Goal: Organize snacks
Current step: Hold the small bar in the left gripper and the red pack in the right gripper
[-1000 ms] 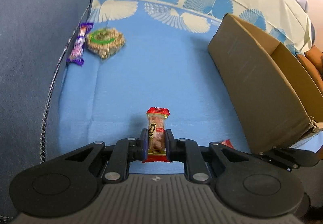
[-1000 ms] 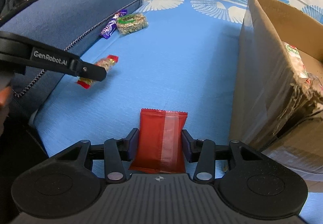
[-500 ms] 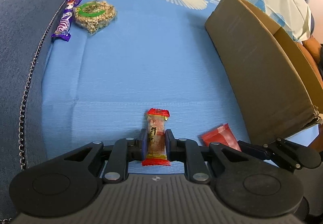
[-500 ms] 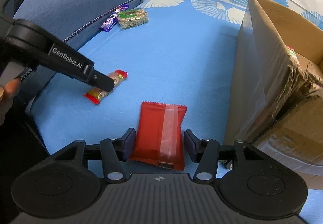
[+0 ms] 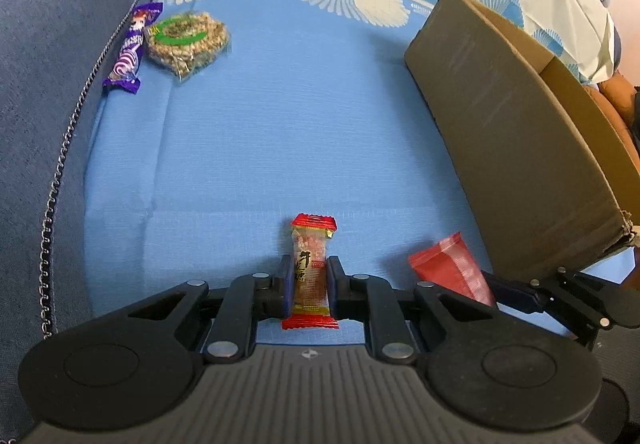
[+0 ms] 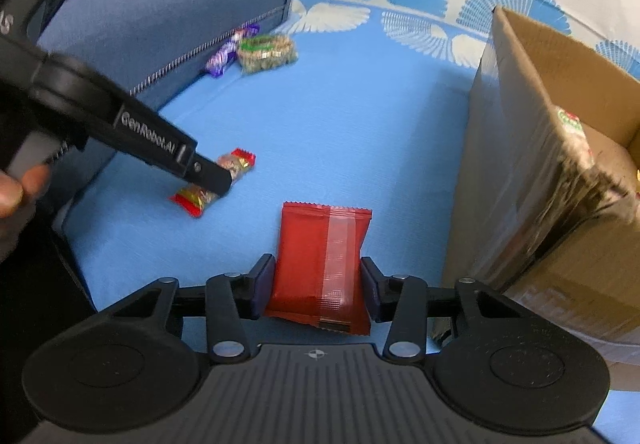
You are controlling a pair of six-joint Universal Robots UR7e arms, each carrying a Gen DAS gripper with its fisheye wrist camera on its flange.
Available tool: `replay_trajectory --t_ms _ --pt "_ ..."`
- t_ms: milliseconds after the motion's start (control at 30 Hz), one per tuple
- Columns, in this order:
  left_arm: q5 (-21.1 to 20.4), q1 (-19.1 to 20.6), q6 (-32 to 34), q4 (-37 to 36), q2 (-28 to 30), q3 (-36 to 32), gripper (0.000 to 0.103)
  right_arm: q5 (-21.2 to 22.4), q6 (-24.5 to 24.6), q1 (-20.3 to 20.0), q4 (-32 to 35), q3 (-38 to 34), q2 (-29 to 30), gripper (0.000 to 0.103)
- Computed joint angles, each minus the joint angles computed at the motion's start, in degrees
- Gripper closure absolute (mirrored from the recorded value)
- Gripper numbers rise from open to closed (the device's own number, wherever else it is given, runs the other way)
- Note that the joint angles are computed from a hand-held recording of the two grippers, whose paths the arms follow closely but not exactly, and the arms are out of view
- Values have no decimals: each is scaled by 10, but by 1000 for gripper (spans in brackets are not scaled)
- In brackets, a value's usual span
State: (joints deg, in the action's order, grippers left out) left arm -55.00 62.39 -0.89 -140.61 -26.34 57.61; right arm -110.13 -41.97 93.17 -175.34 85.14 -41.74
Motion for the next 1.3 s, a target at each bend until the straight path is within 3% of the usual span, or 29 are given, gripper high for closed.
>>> replay_trajectory --t_ms 1300 --pt "-1 1 -4 2 1 -2 86 -4 9 0 22 -12 2 56"
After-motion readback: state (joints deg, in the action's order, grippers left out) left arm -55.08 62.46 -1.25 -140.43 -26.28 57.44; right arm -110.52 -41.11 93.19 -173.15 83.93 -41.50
